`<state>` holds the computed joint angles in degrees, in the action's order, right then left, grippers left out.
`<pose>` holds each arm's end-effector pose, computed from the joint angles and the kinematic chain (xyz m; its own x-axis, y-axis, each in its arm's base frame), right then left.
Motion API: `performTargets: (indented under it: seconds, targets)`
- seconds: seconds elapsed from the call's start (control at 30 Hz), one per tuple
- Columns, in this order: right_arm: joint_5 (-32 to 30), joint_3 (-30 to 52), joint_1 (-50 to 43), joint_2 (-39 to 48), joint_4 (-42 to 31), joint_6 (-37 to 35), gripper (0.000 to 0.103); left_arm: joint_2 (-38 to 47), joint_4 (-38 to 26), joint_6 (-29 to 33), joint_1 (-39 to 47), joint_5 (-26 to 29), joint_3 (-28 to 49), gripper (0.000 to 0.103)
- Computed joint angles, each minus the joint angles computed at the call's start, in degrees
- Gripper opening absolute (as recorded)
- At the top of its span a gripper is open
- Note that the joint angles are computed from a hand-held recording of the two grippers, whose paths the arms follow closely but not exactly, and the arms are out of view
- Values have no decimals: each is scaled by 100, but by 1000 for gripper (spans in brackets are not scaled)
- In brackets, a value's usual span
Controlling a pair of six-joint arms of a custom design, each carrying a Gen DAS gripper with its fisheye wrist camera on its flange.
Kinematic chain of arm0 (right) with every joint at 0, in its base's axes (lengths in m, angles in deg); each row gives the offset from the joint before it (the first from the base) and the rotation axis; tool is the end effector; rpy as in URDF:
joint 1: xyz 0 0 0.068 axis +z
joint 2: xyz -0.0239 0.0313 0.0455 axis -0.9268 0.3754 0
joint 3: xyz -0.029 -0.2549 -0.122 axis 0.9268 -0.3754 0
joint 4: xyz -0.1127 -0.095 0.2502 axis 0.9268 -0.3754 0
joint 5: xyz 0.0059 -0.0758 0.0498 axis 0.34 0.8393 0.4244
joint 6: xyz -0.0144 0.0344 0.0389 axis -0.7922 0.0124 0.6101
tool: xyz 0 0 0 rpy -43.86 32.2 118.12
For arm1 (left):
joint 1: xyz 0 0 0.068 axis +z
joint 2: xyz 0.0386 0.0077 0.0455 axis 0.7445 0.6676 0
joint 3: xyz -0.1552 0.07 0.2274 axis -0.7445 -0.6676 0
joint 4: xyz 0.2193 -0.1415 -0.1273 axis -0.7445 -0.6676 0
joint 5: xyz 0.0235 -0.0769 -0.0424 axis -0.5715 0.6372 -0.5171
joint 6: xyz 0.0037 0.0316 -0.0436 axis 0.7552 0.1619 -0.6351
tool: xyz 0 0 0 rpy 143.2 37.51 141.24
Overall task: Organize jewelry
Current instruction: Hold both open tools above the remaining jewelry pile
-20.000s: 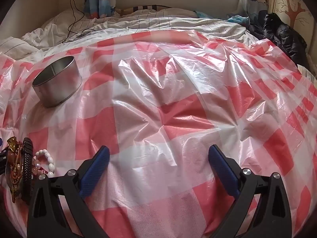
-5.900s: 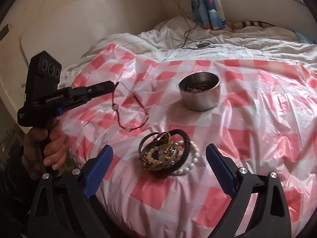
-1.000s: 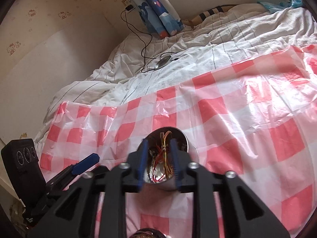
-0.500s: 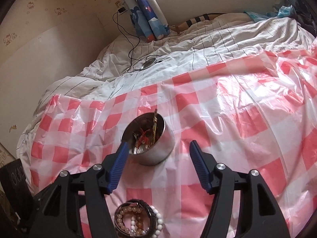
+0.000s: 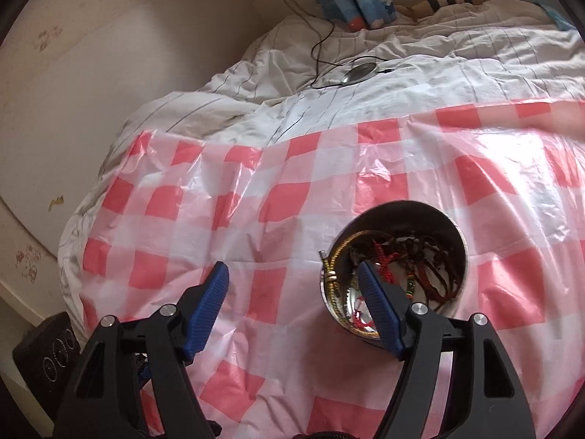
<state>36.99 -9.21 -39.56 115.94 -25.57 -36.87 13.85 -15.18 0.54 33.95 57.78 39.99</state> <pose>0.3370 0.1895 0.2882 -0.7720 0.2672 -0.5767 -0.1600 0.7964 0.5832 0.2671 -0.0773 0.2878 -0.7773 0.0329 -0.6283 0.2874 0.9069 -0.3082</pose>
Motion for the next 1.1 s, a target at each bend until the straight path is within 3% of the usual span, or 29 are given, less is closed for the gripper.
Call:
performTargets:
  seconds: [0.1, 0.3, 0.43, 0.6, 0.8, 1.1]
  targets:
    - [172, -708, -115, -883, -58, 214, 74, -19, -64, 32, 7, 32, 30, 91]
    - [2620, -1748, 991, -2708, -1644, -3, 91, -281, -239, 117, -404, -193, 69, 91]
    - [3358, -2428, 1468, -3510, -2347, 543, 91, -458, -418, 187, -803, -575, 57, 91]
    - [3505, -2923, 1849, -3818, -2372, 1083, 91, -685, -598, 199, -1106, -1019, 105, 91]
    - [3879, -2906, 2154, -3690, -2536, 1296, 91, -869, -732, 396, -1557, -1604, 124, 93]
    - [4129, -2806, 2355, -3551, -2720, 1384, 94, -974, -743, 470, -1766, -1872, 64, 94]
